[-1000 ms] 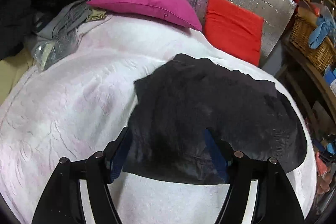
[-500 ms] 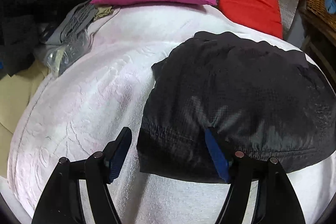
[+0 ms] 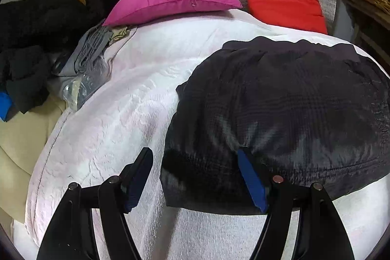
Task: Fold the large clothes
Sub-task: 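Press the folded black jacket flat with both open tools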
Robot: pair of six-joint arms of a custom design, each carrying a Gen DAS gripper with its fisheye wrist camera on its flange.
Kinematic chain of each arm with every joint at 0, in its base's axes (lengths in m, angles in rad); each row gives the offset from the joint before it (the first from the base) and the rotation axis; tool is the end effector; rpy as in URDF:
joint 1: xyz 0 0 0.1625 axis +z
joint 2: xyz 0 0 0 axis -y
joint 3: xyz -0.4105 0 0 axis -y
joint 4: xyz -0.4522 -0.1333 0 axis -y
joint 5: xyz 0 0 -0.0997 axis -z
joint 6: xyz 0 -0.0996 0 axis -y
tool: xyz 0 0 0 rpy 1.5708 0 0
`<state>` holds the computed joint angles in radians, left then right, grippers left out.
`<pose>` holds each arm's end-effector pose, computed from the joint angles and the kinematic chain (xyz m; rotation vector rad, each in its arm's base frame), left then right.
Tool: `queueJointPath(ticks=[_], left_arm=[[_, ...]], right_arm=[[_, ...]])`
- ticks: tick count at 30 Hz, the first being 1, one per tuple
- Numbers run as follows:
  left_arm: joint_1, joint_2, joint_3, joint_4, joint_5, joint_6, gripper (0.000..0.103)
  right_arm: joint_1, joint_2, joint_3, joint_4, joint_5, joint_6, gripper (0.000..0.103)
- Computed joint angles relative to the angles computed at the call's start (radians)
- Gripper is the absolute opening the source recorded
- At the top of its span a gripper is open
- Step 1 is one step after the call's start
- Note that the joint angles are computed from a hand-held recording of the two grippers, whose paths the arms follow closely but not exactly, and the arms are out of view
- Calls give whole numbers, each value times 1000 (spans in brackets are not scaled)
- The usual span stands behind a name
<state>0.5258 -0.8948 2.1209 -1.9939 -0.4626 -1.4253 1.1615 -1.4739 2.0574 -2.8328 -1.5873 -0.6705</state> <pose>-0.2749 -0.4167 -0.0455 0.1321 1.9759 -0.8512 -0.1010 -0.5636 0.3070 0.3397 -2.6462 0.7963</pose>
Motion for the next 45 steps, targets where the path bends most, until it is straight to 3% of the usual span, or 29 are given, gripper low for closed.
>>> queueJointPath(ticks=[2, 6, 11, 17, 19, 28, 37, 39, 42, 45], left_arm=[[0, 4, -5, 8, 3, -2, 73], [0, 11, -10, 22, 9, -10, 73], [-2, 15, -13, 41, 15, -22, 73], [-5, 22, -20, 68, 23, -35, 73], [-5, 25, -23, 80, 25, -41, 73], [-6, 36, -38, 125, 35, -64, 73], [-6, 32, -34, 123, 30, -59, 73], [-6, 28, -30, 108, 27, -50, 73], [-4, 31, -34, 113, 25, -53, 73], [-1, 31, -35, 107, 23, -45, 73]], right_arm=[[3, -9, 2, 6, -14, -6, 58], [-10, -49, 9, 39, 34, 21, 57], [-4, -87, 39, -36, 89, 9, 57], [-8, -20, -15, -14, 0, 87, 57], [-21, 0, -33, 8, 7, 115, 58], [-7, 44, -53, -29, -47, 52, 58], [-2, 12, -55, 27, -45, 76, 58], [-7, -26, -53, 91, 1, 102, 58], [-9, -72, -31, 84, 40, 90, 58], [-1, -78, -33, 100, 18, 80, 58]])
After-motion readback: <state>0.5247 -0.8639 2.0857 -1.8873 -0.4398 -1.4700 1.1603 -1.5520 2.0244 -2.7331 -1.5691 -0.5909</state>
